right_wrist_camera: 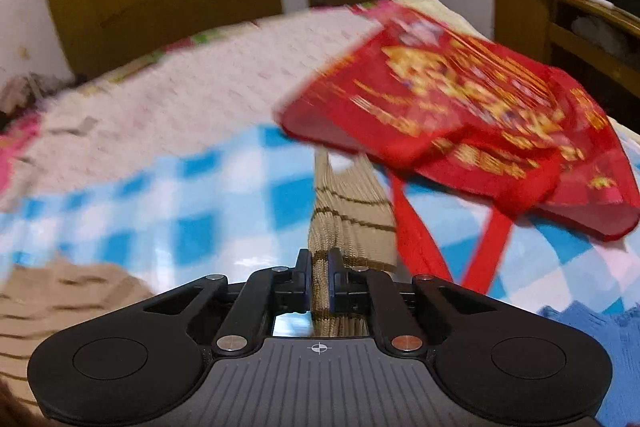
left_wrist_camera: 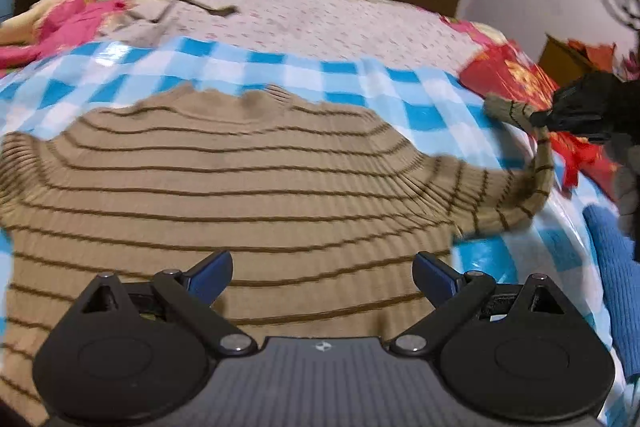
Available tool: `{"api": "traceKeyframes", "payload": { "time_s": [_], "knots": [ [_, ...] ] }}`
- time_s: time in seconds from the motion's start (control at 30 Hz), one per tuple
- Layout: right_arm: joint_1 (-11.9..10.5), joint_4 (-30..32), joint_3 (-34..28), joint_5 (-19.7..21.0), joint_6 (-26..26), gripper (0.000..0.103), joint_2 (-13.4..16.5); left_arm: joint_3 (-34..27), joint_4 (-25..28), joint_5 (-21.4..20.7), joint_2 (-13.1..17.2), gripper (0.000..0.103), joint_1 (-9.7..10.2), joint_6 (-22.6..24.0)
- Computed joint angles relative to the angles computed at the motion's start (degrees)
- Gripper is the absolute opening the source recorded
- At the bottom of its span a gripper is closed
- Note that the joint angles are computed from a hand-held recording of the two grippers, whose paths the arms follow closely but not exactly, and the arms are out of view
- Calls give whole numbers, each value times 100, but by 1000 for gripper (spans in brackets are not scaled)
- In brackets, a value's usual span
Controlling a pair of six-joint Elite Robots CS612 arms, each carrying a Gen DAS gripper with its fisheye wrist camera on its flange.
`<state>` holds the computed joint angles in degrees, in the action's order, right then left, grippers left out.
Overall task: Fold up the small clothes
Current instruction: 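Grasp the sleeve cuff with the right gripper and fold it across the body, then release the sleeve and move the right gripper to the other sleeve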
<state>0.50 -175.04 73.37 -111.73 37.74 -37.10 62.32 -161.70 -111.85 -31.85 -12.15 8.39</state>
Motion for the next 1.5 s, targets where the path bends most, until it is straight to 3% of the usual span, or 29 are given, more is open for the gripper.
{"api": "traceKeyframes", "payload": {
  "time_s": [0.13,0.27,0.37,0.47,0.57,0.7,0.87,0.97,1.13,1.2,1.27,1.3,1.4,1.5],
  "knots": [
    [267,-698,-264,528,-759,7,54,92,-438,176,-32,103,186,-127],
    [590,-1043,-783,1574,-1716,7,349,218,-788,531,-48,103,346,-131],
    [803,-162,-1360,1938,-2530,10,696,280,-819,797,-29,103,442,-119],
    [978,1254,-1936,1756,-3192,13,1018,275,-704,879,18,103,534,-210],
    [1066,1402,-2043,1487,-3548,14,1101,224,-653,890,97,103,590,-360],
    [1048,1407,-1994,1600,-3665,19,1004,87,-620,759,189,103,643,-431],
    [966,1141,-1899,2201,-3416,20,921,20,-714,709,258,103,709,-562],
    [961,1383,-2386,2215,-3493,20,1157,-33,-696,629,289,103,733,-661],
    [953,2752,-3559,2510,-4004,20,1697,-35,-828,603,313,103,743,-674],
    [949,2885,-3730,2674,-4177,23,1777,-56,-849,572,330,103,754,-693],
    [931,2978,-3839,2905,-4355,38,1828,-80,-853,548,346,103,763,-734],
    [938,3020,-3886,2904,-4455,41,1855,-91,-854,537,353,103,768,-752],
    [1006,3166,-4116,2613,-4733,42,1986,-90,-894,533,356,103,774,-765],
    [1014,2935,-4070,2609,-4756,41,1973,-58,-1033,555,352,103,776,-750]
  ]
}}
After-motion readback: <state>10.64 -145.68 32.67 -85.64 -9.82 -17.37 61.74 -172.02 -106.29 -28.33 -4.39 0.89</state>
